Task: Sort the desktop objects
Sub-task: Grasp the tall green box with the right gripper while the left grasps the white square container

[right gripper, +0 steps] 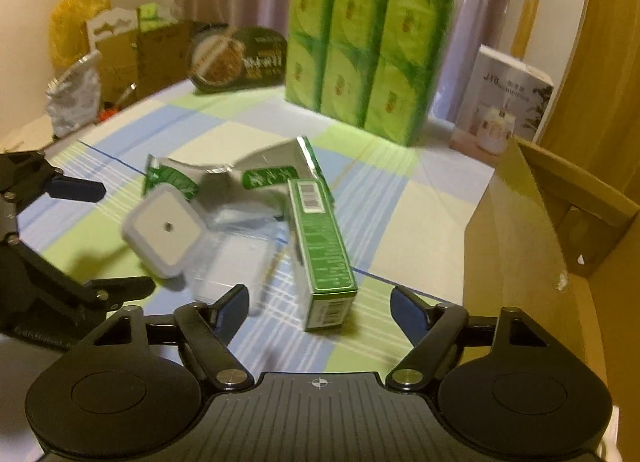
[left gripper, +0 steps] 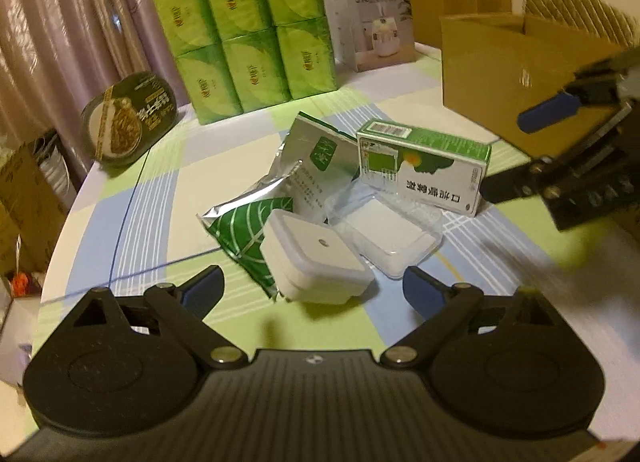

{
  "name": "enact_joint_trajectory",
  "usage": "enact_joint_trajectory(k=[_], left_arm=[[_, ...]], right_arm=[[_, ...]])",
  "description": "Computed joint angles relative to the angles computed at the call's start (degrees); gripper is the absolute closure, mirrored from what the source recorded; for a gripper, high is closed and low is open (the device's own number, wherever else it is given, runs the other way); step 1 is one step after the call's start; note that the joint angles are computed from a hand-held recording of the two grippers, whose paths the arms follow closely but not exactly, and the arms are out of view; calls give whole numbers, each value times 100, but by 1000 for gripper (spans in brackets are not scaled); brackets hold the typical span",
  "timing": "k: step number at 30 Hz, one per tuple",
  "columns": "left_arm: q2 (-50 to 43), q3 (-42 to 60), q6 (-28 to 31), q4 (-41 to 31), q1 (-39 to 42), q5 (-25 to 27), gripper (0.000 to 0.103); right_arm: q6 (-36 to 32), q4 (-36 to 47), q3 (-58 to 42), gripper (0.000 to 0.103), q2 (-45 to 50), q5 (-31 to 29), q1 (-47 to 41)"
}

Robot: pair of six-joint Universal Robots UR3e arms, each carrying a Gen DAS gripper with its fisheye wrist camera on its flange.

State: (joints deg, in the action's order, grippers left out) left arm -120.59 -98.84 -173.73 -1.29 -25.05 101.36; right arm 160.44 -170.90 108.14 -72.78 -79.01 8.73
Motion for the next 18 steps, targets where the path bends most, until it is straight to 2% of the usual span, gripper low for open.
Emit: enact_joint_trajectory(k=[7,18], left_arm=[[-707,570,480,177,-258,561,11],[-1095,944,571,260,-378,914,26]], right_arm=[[-4,97,-434,35,449,-29,14],[-19,93,-823,45,926,57,-36]])
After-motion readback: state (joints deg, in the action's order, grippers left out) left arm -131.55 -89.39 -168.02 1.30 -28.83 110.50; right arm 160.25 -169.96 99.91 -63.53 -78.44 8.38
